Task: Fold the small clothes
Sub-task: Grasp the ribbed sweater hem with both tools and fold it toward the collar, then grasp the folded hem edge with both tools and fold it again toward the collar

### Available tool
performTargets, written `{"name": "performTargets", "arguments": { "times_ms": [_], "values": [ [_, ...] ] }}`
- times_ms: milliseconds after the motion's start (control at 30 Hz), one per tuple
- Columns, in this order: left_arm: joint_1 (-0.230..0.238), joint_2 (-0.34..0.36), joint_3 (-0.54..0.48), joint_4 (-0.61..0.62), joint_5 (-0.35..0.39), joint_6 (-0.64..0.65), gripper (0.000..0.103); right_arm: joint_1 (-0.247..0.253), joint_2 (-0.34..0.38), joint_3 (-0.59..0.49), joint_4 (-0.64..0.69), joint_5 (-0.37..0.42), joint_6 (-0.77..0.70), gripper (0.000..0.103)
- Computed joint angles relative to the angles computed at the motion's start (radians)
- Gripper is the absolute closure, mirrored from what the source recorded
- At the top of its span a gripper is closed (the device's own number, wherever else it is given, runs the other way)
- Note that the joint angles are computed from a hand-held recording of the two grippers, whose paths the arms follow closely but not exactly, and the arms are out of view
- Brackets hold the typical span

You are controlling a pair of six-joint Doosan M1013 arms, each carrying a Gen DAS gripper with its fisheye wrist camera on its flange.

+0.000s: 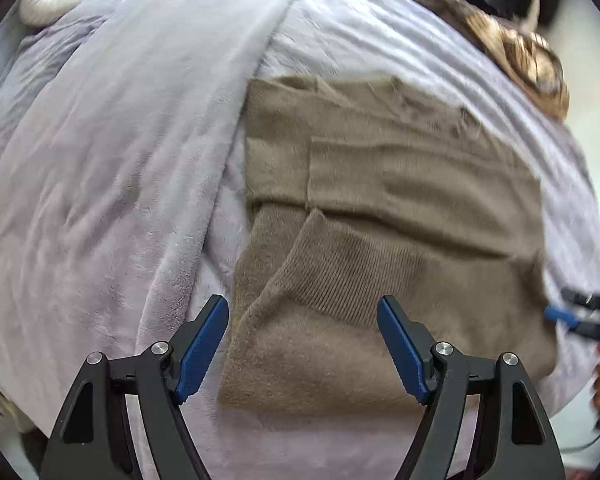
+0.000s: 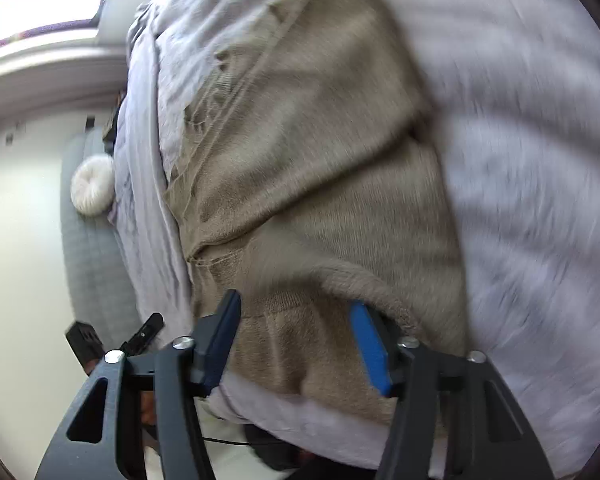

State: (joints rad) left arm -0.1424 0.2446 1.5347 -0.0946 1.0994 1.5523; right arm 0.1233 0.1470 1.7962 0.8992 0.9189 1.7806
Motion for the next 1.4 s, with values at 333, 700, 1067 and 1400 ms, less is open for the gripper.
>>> {"name": "performTargets", "arguments": {
  "times_ms": [333,700,1067,1400],
  "values": [
    [0.002,0.091,-0.062,-0.038,0.100,0.105,0.025,0.060,0.045,-0.128,-0.451,0.111,0.047,0.041],
    [0.025,0.196,-0.131,-0.136,0.204,0.295,0.026,0.125,0.097,-0.165,-0.673,0.107,0.197,0.041],
    [0.094,0.134,-0.097,-0.348,0.193,0.385,0.095,0.223,0.072,-0.198,-0.898,0.146,0.268,0.097],
    [0.113,0.095,-0.200,-0.436,0.065,0.437,0.095,0.238,0.011,-0.281,-1.078,0.075,0.294,0.097]
  ]
}}
